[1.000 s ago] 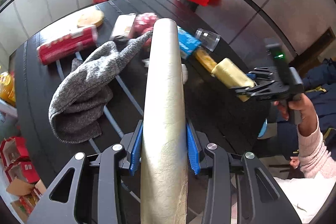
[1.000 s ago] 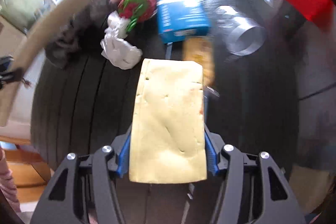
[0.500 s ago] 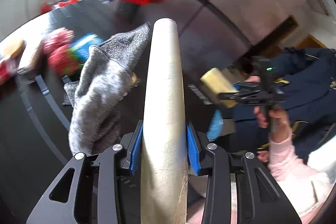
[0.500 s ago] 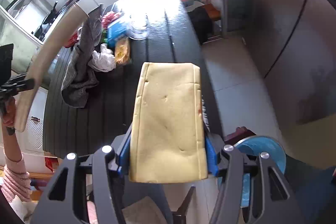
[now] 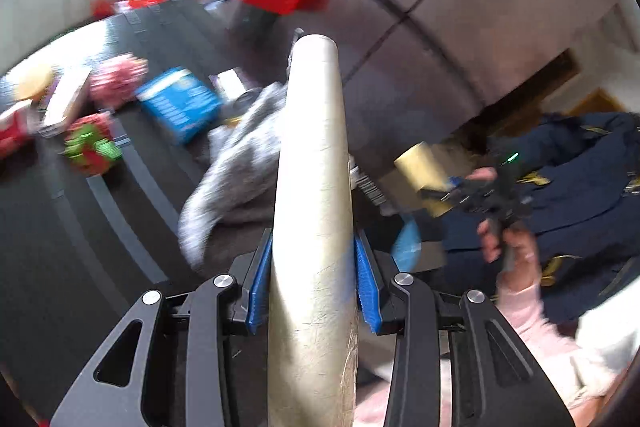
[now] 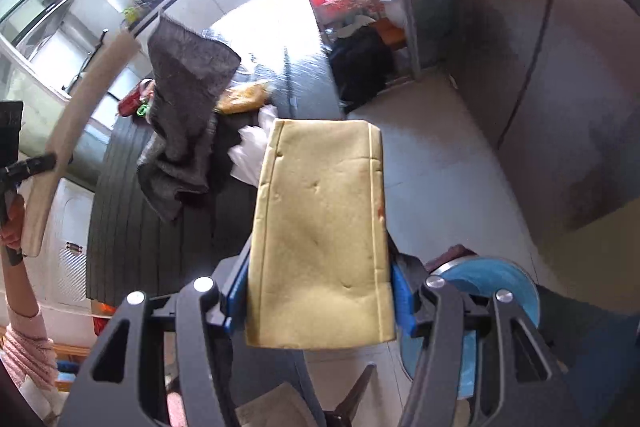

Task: Collect trash
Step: 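Lift the tube with the left tool while the right tool lifts the sponge toward the bucket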

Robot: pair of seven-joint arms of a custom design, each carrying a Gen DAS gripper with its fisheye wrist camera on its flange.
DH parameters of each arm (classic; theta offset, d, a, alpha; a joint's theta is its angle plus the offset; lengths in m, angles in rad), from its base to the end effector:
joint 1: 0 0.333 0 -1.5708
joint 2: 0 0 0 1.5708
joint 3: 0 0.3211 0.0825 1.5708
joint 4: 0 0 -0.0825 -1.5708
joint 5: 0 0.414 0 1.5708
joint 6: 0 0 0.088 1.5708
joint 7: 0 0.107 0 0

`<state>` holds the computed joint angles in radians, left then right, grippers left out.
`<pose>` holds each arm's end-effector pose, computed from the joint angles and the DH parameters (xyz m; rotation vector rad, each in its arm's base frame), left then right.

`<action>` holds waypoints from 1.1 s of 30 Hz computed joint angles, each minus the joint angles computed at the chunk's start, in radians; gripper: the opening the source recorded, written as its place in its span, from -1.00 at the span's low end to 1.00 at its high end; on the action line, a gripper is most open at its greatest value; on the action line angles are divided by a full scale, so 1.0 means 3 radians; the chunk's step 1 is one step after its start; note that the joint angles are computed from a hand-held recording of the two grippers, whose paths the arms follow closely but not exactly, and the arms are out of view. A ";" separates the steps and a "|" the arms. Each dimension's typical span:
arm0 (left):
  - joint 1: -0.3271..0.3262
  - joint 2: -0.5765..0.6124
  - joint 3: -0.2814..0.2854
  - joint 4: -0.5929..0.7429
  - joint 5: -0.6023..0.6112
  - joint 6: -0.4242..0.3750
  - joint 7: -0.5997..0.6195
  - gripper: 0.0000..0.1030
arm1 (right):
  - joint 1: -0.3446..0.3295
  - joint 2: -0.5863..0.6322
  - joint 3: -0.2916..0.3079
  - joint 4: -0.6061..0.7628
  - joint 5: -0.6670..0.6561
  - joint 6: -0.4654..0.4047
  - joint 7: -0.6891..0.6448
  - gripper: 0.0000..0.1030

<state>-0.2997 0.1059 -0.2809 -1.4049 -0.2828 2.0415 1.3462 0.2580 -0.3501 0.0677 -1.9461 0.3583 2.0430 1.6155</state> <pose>0.5438 -0.3609 0.7082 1.7455 -2.3346 0.9145 0.4745 0.1870 0.6791 -1.9990 1.6498 0.0256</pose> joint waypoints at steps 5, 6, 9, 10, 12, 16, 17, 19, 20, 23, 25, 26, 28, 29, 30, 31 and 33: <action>-0.0017 -0.0469 0.0035 -0.0422 0.0175 -0.0361 -0.0074 -0.31 | 0.0118 0.0254 0.0063 0.0273 0.0061 0.0044 -0.0147 0.10; -0.0017 -0.0623 0.0060 -0.0615 0.0085 -0.0306 -0.0037 -0.31 | 0.0140 0.0283 0.0080 0.0309 0.0062 0.0043 -0.0156 0.10; -0.0045 -0.1110 0.0176 -0.1232 -0.0207 -0.0061 0.0078 -0.31 | 0.0236 0.0417 0.0139 0.0478 0.0096 0.0012 -0.0195 0.10; -0.0056 -0.1245 0.0203 -0.1410 -0.0240 0.0016 0.0042 -0.31 | 0.0277 0.0485 0.0171 0.0564 0.0088 -0.0006 -0.0210 0.10; -0.0084 -0.1453 0.0273 -0.1678 -0.0315 0.0122 -0.0004 -0.31 | 0.0353 0.0676 0.0224 0.0802 0.0058 -0.0070 -0.0237 0.10; -0.0144 -0.1713 0.0364 -0.1978 -0.0336 0.0273 -0.0030 -0.31 | 0.0538 0.1161 0.0328 0.1438 0.0033 -0.0253 -0.0211 0.10; -0.0157 -0.1777 0.0388 -0.2047 -0.0344 0.0307 -0.0034 -0.31 | 0.0591 0.1307 0.0355 0.1635 -0.0013 -0.0302 -0.0192 0.10; -0.0172 -0.1879 0.0427 -0.2149 -0.0335 0.0347 -0.0065 -0.31 | 0.0694 0.1597 0.0386 0.2027 -0.0115 -0.0437 -0.0145 0.10; -0.0180 -0.1923 0.0447 -0.2190 -0.0332 0.0370 -0.0071 -0.31 | 0.0741 0.1704 0.0385 0.2176 -0.0186 -0.0498 -0.0100 0.10; -0.0206 -0.2051 0.0498 -0.2282 -0.0328 0.0428 -0.0076 -0.31 | 0.0913 0.2103 0.0365 0.2687 -0.0452 -0.0723 0.0063 0.10; -0.0216 -0.2087 0.0517 -0.2293 -0.0293 0.0423 -0.0083 -0.31 | 0.0995 0.2318 0.0343 0.2933 -0.0507 -0.0838 0.0117 0.10; -0.0215 -0.2109 0.0521 -0.2299 -0.0271 0.0415 -0.0093 -0.31 | 0.1047 0.2445 0.0339 0.3088 -0.0542 -0.0916 0.0131 0.10; -0.0211 -0.2161 0.0523 -0.2320 -0.0222 0.0395 -0.0127 -0.31 | 0.1173 0.2671 0.0315 0.3367 -0.0650 -0.1078 0.0151 0.10; -0.0207 -0.2188 0.0524 -0.2333 -0.0199 0.0387 -0.0150 -0.31 | 0.1203 0.2714 0.0301 0.3400 -0.0664 -0.1107 0.0141 0.11; -0.0204 -0.2218 0.0526 -0.2348 -0.0179 0.0380 -0.0171 -0.31 | 0.1246 0.2789 0.0284 0.3479 -0.0700 -0.1160 0.0149 0.11; -0.0200 -0.2254 0.0535 -0.2369 -0.0161 0.0368 -0.0192 -0.31 | 0.1284 0.2853 0.0262 0.3549 -0.0738 -0.1203 0.0157 0.11; -0.0190 -0.2315 0.0542 -0.2395 -0.0115 0.0334 -0.0236 -0.31 | 0.1327 0.2967 0.0241 0.3647 -0.0749 -0.1270 0.0172 0.11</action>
